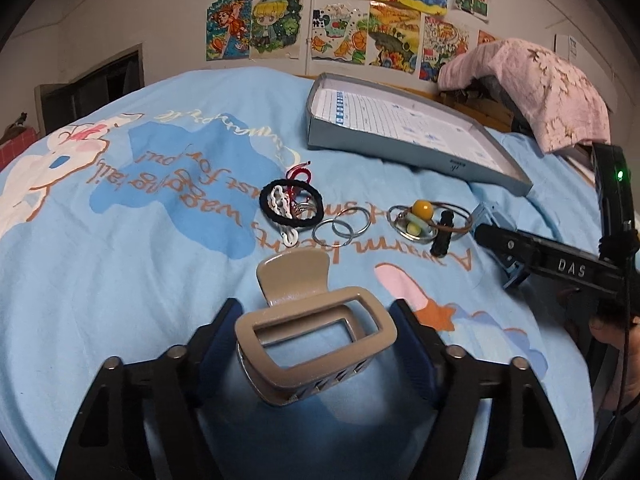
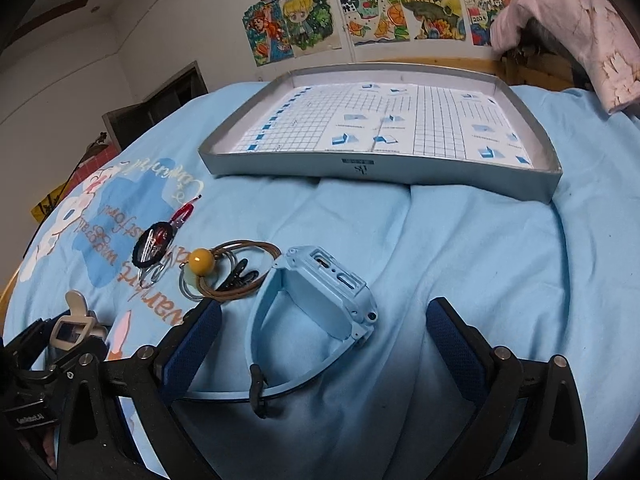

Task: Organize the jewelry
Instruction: 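Grasp the beige claw clip with the left tool while the right tool grasps the blue smartwatch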

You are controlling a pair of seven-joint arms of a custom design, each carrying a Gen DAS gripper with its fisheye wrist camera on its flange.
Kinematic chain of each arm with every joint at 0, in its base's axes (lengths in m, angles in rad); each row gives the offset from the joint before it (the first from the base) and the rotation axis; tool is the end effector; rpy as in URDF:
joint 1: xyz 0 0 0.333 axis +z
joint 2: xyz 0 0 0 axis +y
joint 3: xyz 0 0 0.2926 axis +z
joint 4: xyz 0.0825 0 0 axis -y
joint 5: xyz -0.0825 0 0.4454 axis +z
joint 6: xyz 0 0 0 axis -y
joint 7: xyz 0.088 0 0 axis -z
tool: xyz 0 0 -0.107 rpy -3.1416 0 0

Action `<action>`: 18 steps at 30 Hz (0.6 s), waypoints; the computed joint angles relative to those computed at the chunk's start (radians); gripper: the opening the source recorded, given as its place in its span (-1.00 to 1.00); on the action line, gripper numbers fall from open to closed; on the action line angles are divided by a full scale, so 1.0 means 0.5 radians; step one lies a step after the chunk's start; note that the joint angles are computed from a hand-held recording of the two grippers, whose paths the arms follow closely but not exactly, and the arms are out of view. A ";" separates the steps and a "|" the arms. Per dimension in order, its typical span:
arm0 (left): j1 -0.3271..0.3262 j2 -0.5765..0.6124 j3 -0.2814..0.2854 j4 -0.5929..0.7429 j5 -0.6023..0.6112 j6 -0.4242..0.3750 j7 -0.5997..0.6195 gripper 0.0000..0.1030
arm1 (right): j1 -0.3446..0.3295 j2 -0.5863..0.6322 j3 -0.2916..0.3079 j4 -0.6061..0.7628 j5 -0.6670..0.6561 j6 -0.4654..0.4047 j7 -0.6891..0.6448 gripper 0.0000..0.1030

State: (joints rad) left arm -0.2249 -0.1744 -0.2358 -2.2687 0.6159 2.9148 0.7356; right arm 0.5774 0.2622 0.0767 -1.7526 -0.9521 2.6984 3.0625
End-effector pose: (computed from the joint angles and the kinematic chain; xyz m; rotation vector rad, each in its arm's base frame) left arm 0.5120 -0.2975 0.4615 -1.5793 1.9016 -0.9324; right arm 0.5595 0.4584 0.4383 -1.5337 1.7131 -0.5565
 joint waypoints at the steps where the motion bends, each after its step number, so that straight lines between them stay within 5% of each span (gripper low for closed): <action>1: 0.000 -0.001 -0.004 0.002 0.006 -0.014 0.000 0.28 | -0.001 0.003 0.001 0.001 0.007 0.001 -0.003 0.75; 6: 0.001 -0.012 -0.007 -0.009 0.019 -0.010 0.000 0.28 | -0.001 -0.002 -0.004 -0.006 0.003 0.006 0.015 0.55; 13: 0.002 -0.001 -0.017 0.009 0.053 -0.035 -0.007 0.28 | 0.060 0.021 -0.001 0.081 -0.098 -0.230 -0.053 0.54; 18: 0.000 -0.003 -0.015 0.006 0.054 -0.030 -0.012 0.28 | 0.049 0.037 -0.002 0.105 -0.124 -0.218 -0.118 0.54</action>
State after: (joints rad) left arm -0.2247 -0.1759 -0.2431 -2.2657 0.6427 2.8997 0.7299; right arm 0.6016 0.2805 0.0757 -1.7002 -1.0138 2.5896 3.0036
